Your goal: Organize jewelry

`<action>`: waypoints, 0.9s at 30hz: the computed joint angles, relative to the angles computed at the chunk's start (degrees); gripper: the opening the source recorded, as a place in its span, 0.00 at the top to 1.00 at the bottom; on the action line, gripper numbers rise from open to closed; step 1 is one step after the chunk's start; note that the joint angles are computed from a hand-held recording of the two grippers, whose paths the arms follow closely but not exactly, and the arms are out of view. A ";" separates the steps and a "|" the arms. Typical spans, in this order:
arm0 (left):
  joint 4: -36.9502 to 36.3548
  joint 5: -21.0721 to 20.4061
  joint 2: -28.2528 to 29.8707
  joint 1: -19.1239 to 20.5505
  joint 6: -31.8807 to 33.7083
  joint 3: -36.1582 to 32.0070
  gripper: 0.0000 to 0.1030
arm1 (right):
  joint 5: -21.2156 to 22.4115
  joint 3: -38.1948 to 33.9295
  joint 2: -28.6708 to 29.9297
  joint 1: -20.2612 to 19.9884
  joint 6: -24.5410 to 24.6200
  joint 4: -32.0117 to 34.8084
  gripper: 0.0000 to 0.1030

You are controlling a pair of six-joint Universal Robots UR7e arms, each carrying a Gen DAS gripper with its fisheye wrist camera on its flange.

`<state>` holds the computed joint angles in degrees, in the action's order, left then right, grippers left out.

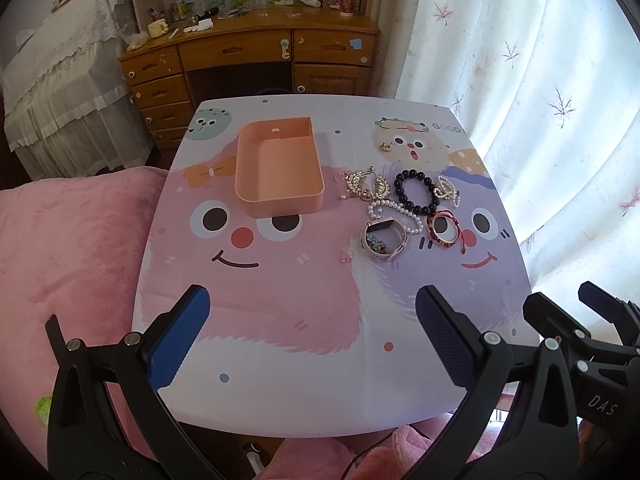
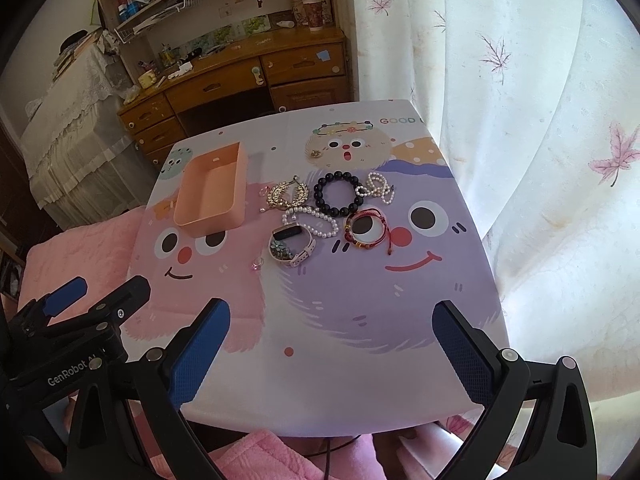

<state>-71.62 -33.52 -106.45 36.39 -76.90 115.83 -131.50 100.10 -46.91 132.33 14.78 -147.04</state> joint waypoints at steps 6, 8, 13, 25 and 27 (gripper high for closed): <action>-7.84 0.45 -2.02 0.56 8.41 1.54 0.01 | -1.72 -0.69 0.85 0.80 2.71 0.26 0.00; -11.61 -0.38 -2.66 1.12 12.08 2.24 0.01 | -2.83 -0.41 0.96 0.94 3.29 -0.77 0.00; -19.08 -1.86 -3.73 3.16 21.47 3.92 0.01 | -6.60 0.68 2.28 1.53 2.52 -5.14 0.00; -31.82 -7.79 4.44 15.45 38.54 1.97 0.01 | -9.79 2.57 7.72 -0.84 -9.50 -15.69 0.00; -35.94 -9.12 6.63 17.62 41.64 1.42 0.01 | -7.76 2.26 9.28 -2.22 -15.97 -20.92 0.00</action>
<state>-107.56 -42.64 -99.82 54.00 -35.26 117.25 -139.26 102.36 -37.63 130.11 -1.19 -167.96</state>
